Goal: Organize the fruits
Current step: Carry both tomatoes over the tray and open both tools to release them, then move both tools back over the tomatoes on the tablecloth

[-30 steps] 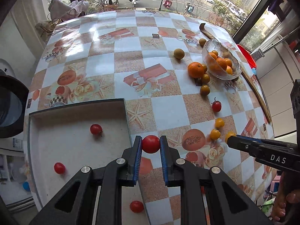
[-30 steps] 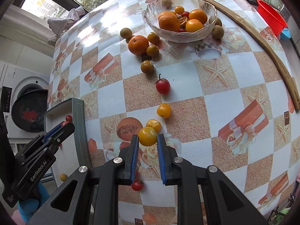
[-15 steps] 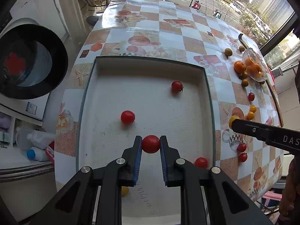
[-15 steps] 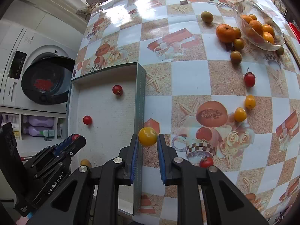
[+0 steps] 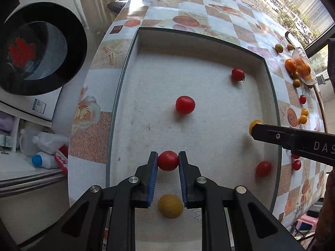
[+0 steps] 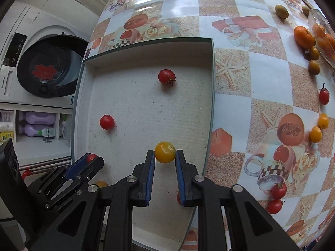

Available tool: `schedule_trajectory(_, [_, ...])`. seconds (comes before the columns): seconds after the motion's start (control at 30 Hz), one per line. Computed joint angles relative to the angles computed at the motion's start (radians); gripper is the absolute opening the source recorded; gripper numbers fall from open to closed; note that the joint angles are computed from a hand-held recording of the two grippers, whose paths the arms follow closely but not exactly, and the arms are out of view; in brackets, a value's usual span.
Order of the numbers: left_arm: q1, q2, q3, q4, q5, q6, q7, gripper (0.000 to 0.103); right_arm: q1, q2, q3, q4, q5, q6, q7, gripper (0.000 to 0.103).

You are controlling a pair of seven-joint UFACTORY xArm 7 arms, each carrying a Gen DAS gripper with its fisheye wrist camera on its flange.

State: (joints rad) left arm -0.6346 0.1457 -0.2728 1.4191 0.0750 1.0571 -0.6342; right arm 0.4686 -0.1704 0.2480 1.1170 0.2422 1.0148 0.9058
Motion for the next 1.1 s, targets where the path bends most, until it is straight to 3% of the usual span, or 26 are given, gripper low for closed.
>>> schedule_trajectory(0.37, [-0.001, 0.009, -0.002, -0.006, 0.004, 0.022, 0.041, 0.024, 0.011, 0.071, 0.003, 0.049, -0.021, 0.032, -0.002, 0.027])
schedule_trajectory(0.4, [0.003, 0.005, -0.004, -0.013, -0.016, 0.01, 0.059, 0.037, 0.012, 0.072, 0.001, 0.05, -0.011, 0.026, -0.014, 0.033])
schedule_trajectory(0.43, [0.001, 0.009, -0.004, -0.006, -0.014, 0.017, 0.058, 0.069, 0.012, 0.075, 0.0, 0.054, -0.006, 0.026, -0.021, 0.046])
schedule_trajectory(0.47, [-0.006, 0.011, -0.002, -0.001, 0.01, 0.022, 0.042, 0.081, 0.013, 0.076, 0.001, 0.059, -0.008, 0.028, -0.02, 0.056])
schedule_trajectory(0.53, [-0.006, 0.002, -0.003, -0.009, 0.005, 0.0, 0.05, 0.081, 0.013, 0.059, -0.002, 0.044, 0.015, -0.004, -0.029, 0.072])
schedule_trajectory(0.6, [-0.01, 0.012, -0.004, 0.014, 0.015, 0.024, 0.051, 0.081, 0.012, 0.034, 0.001, 0.041, 0.002, -0.008, -0.016, 0.081])
schedule_trajectory(0.87, [-0.024, 0.035, 0.002, 0.082, 0.047, 0.074, 0.045, 0.081, -0.027, -0.143, -0.004, -0.043, -0.052, 0.054, 0.074, 0.082])
schedule_trajectory(1.1, [-0.068, 0.103, 0.003, 0.216, 0.103, 0.102, 0.047, 0.081, -0.094, -0.362, -0.015, -0.193, -0.081, 0.19, 0.193, 0.082])
